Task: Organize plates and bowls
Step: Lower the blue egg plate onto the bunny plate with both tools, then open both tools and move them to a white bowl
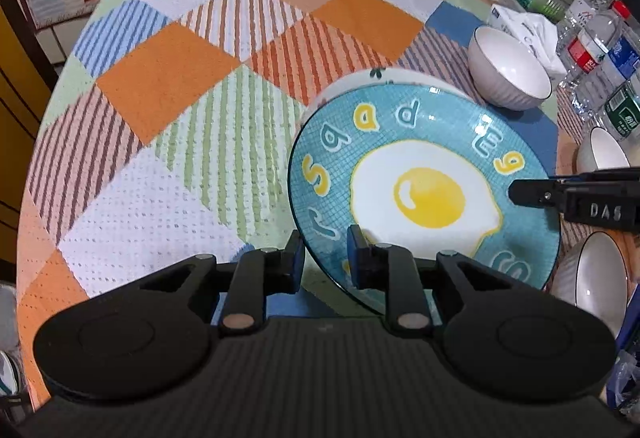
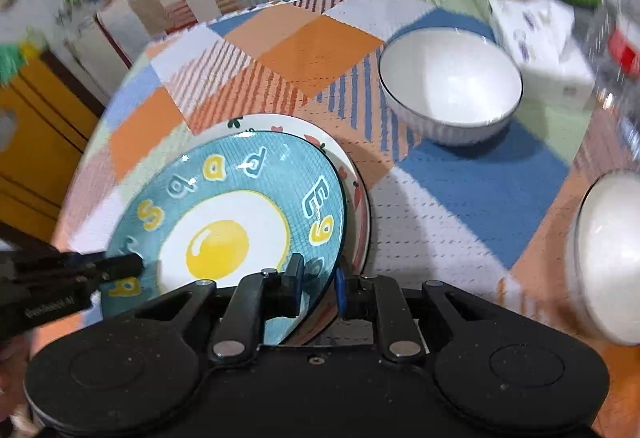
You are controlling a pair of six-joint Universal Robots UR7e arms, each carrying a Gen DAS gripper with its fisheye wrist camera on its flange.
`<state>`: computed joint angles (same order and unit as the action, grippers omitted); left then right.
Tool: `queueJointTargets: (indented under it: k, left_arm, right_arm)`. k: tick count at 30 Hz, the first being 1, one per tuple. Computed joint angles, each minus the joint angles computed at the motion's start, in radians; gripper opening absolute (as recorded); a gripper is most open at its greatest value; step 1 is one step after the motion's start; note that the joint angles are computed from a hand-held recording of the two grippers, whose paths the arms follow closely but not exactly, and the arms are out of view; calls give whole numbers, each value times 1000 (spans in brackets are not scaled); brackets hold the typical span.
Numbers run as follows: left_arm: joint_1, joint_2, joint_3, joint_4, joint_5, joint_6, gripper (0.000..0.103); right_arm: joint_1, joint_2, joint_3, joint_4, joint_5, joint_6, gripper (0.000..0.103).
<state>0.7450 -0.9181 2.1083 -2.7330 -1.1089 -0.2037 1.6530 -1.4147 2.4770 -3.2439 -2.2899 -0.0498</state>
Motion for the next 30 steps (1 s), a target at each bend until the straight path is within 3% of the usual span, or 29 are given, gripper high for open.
queueJointTargets:
  k: [4, 11, 16, 20, 24, 26, 30]
  left_arm:
    - [1, 2, 4, -9, 1, 10, 21]
    - [-23, 12, 34, -67, 26, 29, 21]
    - [-31, 22, 41, -90, 55, 13, 22]
    - [-39, 21, 49, -111, 90, -5, 22]
    - [-57, -3, 63, -108, 127, -32, 22]
    - [-70, -26, 69, -83, 136, -57, 22]
    - [-115, -83, 92, -30, 145, -92, 22]
  right_arm:
    - [75, 100, -18, -46, -157, -78, 29]
    - [96, 172, -23, -123, -255, -141, 31]
    - [123, 283, -50, -262, -350, -270, 33]
    - [111, 355, -51, -463, -349, -425, 33]
    - [105, 390, -46, -588, -328, -498, 34]
    - [96, 368, -30, -585, -296, -481, 33]
    - [102, 228, 48, -528, -180, -354, 32]
